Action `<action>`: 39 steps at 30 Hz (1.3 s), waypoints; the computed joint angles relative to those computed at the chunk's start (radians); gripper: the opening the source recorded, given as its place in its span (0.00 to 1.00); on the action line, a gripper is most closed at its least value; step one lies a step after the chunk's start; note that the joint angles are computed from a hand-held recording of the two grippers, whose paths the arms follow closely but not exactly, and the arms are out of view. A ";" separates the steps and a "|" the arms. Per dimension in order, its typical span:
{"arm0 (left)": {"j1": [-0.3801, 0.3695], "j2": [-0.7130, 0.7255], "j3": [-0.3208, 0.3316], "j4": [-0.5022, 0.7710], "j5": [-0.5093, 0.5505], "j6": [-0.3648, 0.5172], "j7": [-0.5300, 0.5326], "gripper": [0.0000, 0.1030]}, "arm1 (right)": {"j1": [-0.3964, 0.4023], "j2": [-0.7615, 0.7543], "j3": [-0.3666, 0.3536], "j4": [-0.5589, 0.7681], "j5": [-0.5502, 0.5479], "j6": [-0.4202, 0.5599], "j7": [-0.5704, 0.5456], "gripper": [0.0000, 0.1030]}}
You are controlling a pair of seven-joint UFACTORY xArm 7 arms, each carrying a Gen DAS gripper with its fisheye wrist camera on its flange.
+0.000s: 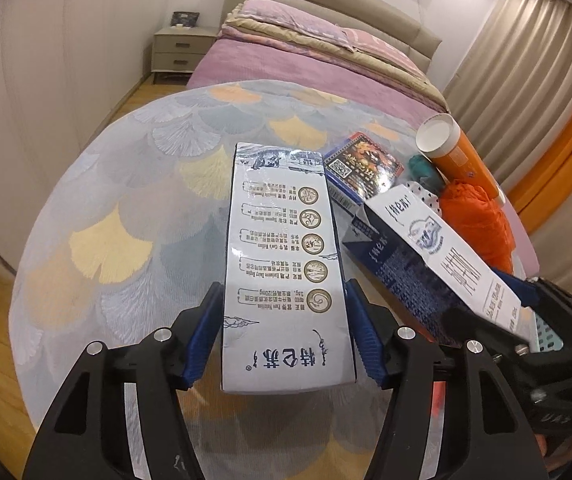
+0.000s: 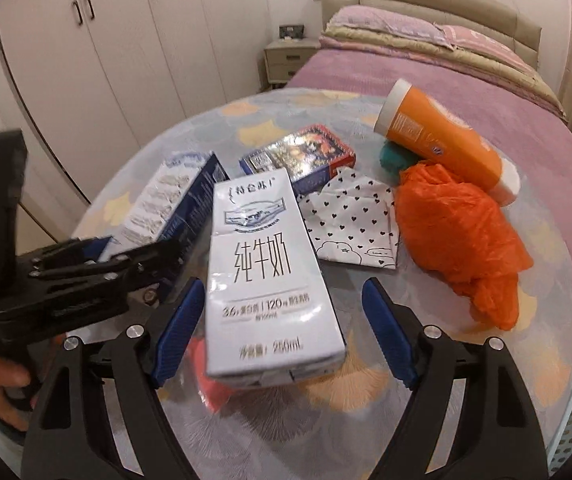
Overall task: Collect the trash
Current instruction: 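Grasp the white milk carton with the left tool while the right tool grasps another milk carton, then carry both cartons over the blue basket and open both tools to drop them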
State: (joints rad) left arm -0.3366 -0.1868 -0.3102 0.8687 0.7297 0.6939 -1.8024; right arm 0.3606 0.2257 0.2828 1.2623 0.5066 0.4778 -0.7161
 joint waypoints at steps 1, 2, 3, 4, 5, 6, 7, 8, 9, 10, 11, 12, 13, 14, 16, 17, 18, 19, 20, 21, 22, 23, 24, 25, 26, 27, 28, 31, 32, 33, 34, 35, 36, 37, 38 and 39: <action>0.001 0.003 0.005 0.002 -0.002 -0.004 0.012 0.58 | 0.007 0.010 -0.003 0.008 -0.015 -0.002 0.014 0.73; 0.003 0.005 0.009 0.002 -0.006 -0.009 0.022 0.58 | 0.010 0.016 -0.004 0.015 -0.024 0.001 0.025 0.64; 0.004 0.005 0.012 0.001 -0.008 -0.013 0.027 0.58 | 0.008 0.025 -0.003 0.029 -0.025 0.024 0.030 0.55; 0.005 0.006 0.014 0.003 -0.012 -0.015 0.033 0.58 | 0.004 0.030 -0.001 0.038 -0.021 0.039 0.033 0.55; 0.006 0.007 0.014 0.004 -0.014 -0.014 0.037 0.58 | 0.000 0.030 0.001 0.038 -0.014 0.039 0.030 0.54; 0.006 0.009 0.013 0.008 -0.016 -0.009 0.039 0.57 | -0.005 0.025 0.005 0.031 -0.003 0.033 0.017 0.53; 0.006 0.008 0.013 0.008 -0.017 -0.007 0.040 0.56 | -0.009 0.017 0.008 0.021 0.008 0.023 0.004 0.53; 0.006 0.007 0.010 0.009 -0.014 -0.003 0.031 0.55 | -0.016 0.002 0.014 0.003 0.029 0.008 -0.021 0.52; 0.006 0.002 0.008 0.006 -0.013 -0.004 0.018 0.54 | -0.022 -0.013 0.017 -0.014 0.051 -0.004 -0.043 0.51; 0.008 -0.006 0.008 -0.002 -0.007 -0.022 0.000 0.53 | -0.027 -0.027 0.018 -0.029 0.074 -0.013 -0.064 0.51; 0.012 -0.014 0.005 -0.010 0.009 -0.046 -0.022 0.53 | -0.035 -0.046 0.020 -0.043 0.107 -0.021 -0.093 0.51; 0.015 -0.019 -0.002 -0.011 0.025 -0.057 -0.039 0.52 | -0.042 -0.064 0.020 -0.057 0.146 -0.025 -0.125 0.51; 0.017 -0.024 -0.011 -0.008 0.042 -0.058 -0.054 0.52 | -0.048 -0.084 0.018 -0.073 0.189 -0.026 -0.162 0.51; 0.018 -0.029 -0.023 -0.003 0.064 -0.055 -0.070 0.52 | -0.057 -0.111 0.013 -0.092 0.244 -0.022 -0.206 0.51; 0.021 -0.040 -0.044 0.009 0.114 -0.061 -0.110 0.52 | -0.056 -0.154 -0.010 -0.122 0.324 -0.018 -0.267 0.51; 0.020 -0.042 -0.051 0.015 0.128 -0.061 -0.122 0.52 | -0.058 -0.177 -0.027 -0.137 0.365 -0.013 -0.298 0.51; 0.020 -0.044 -0.061 0.027 0.153 -0.058 -0.137 0.52 | -0.059 -0.200 -0.045 -0.153 0.403 -0.009 -0.325 0.51; 0.019 -0.038 -0.069 0.042 0.171 -0.054 -0.146 0.52 | -0.055 -0.217 -0.061 -0.162 0.427 -0.007 -0.338 0.51; 0.015 -0.029 -0.076 0.064 0.190 -0.047 -0.150 0.52 | -0.058 -0.240 -0.082 -0.177 0.463 -0.001 -0.359 0.51; 0.009 -0.017 -0.081 0.085 0.206 -0.039 -0.151 0.52 | -0.062 -0.264 -0.106 -0.193 0.503 0.010 -0.382 0.51; 0.002 0.002 -0.089 0.119 0.237 -0.033 -0.155 0.52 | -0.068 -0.286 -0.130 -0.209 0.539 0.018 -0.401 0.51; -0.008 0.023 -0.090 0.145 0.261 -0.031 -0.159 0.52 | -0.067 -0.295 -0.144 -0.213 0.549 0.018 -0.402 0.51; -0.020 0.045 -0.087 0.173 0.285 -0.031 -0.161 0.52 | -0.074 -0.316 -0.164 -0.231 0.568 0.009 -0.408 0.51; -0.036 0.085 -0.088 0.221 0.317 -0.032 -0.156 0.52 | -0.077 -0.314 -0.175 -0.225 0.568 -0.001 -0.402 0.51; -0.050 0.119 -0.083 0.257 0.336 -0.031 -0.152 0.52 | -0.089 -0.332 -0.194 -0.244 0.580 -0.030 -0.404 0.51; -0.065 0.158 -0.077 0.298 0.354 -0.034 -0.146 0.52 | -0.093 -0.346 -0.205 -0.258 0.583 -0.044 -0.403 0.51; -0.081 0.215 -0.071 0.358 0.377 -0.056 -0.135 0.52 | -0.099 -0.360 -0.217 -0.273 0.583 -0.061 -0.396 0.51; -0.129 0.348 -0.046 0.493 0.394 -0.092 -0.079 0.52 | -0.132 -0.368 -0.255 -0.291 0.543 -0.111 -0.332 0.51; -0.147 0.399 -0.039 0.549 0.388 -0.096 -0.043 0.52 | -0.147 -0.364 -0.267 -0.293 0.522 -0.123 -0.302 0.51; -0.164 0.460 -0.034 0.621 0.376 -0.105 0.003 0.52 | -0.164 -0.357 -0.282 -0.292 0.503 -0.126 -0.272 0.51; -0.178 0.511 -0.029 0.680 0.364 -0.115 0.039 0.52 | -0.177 -0.347 -0.294 -0.286 0.490 -0.123 -0.253 0.51; -0.189 0.550 -0.023 0.726 0.349 -0.128 0.072 0.52 | -0.195 -0.334 -0.303 -0.281 0.471 -0.126 -0.224 0.51; -0.199 0.605 -0.022 0.793 0.328 -0.145 0.117 0.52 | -0.214 -0.317 -0.309 -0.274 0.445 -0.136 -0.187 0.51; -0.209 0.638 -0.017 0.833 0.312 -0.157 0.146 0.52 | -0.234 -0.299 -0.315 -0.269 0.421 -0.144 -0.154 0.51; -0.219 0.692 -0.021 0.902 0.283 -0.166 0.198 0.52 | -0.248 -0.288 -0.317 -0.263 0.410 -0.143 -0.138 0.51; -0.231 0.734 -0.022 0.957 0.257 -0.165 0.241 0.52 | -0.267 -0.274 -0.321 -0.261 0.394 -0.140 -0.111 0.51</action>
State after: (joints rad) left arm -0.5671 0.5472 -0.3320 1.8259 0.9870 0.5291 -1.5617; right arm 0.0939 -0.0488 -0.0378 1.0018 0.9004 0.3380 -0.8271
